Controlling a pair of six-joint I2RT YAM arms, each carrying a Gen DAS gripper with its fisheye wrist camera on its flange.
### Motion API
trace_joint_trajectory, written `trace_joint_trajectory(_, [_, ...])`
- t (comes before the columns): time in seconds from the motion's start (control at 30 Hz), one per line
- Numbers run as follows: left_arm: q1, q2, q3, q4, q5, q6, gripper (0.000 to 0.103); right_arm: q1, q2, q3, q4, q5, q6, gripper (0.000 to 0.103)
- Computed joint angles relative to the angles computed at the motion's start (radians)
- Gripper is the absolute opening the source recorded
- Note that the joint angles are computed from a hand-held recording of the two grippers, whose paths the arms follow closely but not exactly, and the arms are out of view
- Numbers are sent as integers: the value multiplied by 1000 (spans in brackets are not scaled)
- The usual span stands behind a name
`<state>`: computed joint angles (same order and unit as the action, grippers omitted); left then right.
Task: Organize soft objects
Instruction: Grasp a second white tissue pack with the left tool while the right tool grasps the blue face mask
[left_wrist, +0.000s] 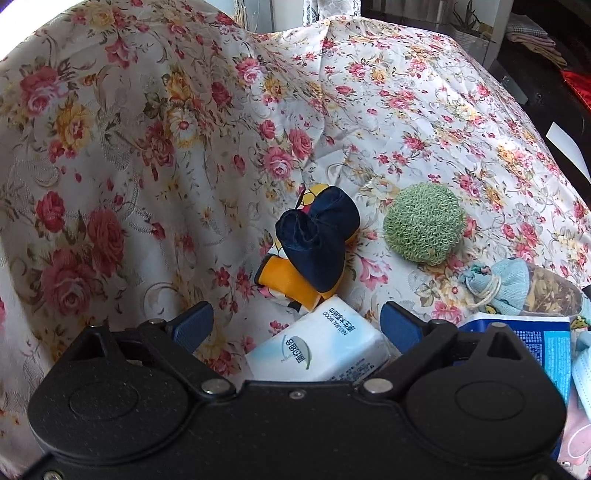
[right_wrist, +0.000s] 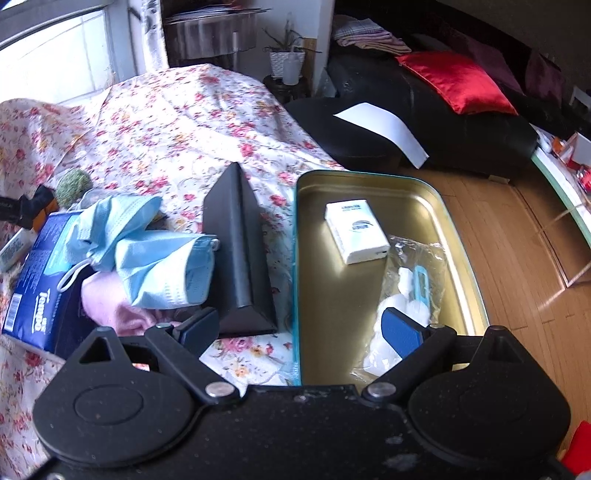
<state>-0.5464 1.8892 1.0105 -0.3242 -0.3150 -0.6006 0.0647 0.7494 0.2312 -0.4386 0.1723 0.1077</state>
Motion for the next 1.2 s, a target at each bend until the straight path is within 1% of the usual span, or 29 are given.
trace_joint_trajectory(0.07, [4,11,9,-10,11,5,95,-20,1,-1,3,8,2,95])
trace_joint_trajectory(0.2, [9,23,16,-21,29,5,95,12,-1,4,-2,53,39,95])
trace_joint_trajectory(0.47, [21,27,18,-31,44,-22,95,246,-35,16,17,177,98,95])
trace_joint_trajectory(0.57, [25,26,18,-32,50,-25,95,333,-43,25,30,200,114,95])
trace_joint_trajectory(0.67, [29,30,22,-35,65,-31,95,393,-23,38,66,184,126,95])
trace_joint_trajectory(0.73, [31,32,23,-39,74,-35,95,389,4,48,108,115,129,95])
trace_joint_trajectory(0.83, [31,30,24,-41,74,-41,95,352,143,76,221,-22,170,95])
trace_joint_trajectory(0.9, [31,25,22,-42,77,-46,95,363,259,95,320,-57,205,95])
trace_joint_trajectory(0.97, [31,22,21,-43,73,-48,95,400,374,124,401,-28,212,95])
trace_joint_trajectory(1.03, [34,22,22,-45,77,-51,95,450,459,152,456,10,213,95])
trace_joint_trajectory(1.2, [37,25,26,-48,85,-57,95,493,635,202,560,42,183,96])
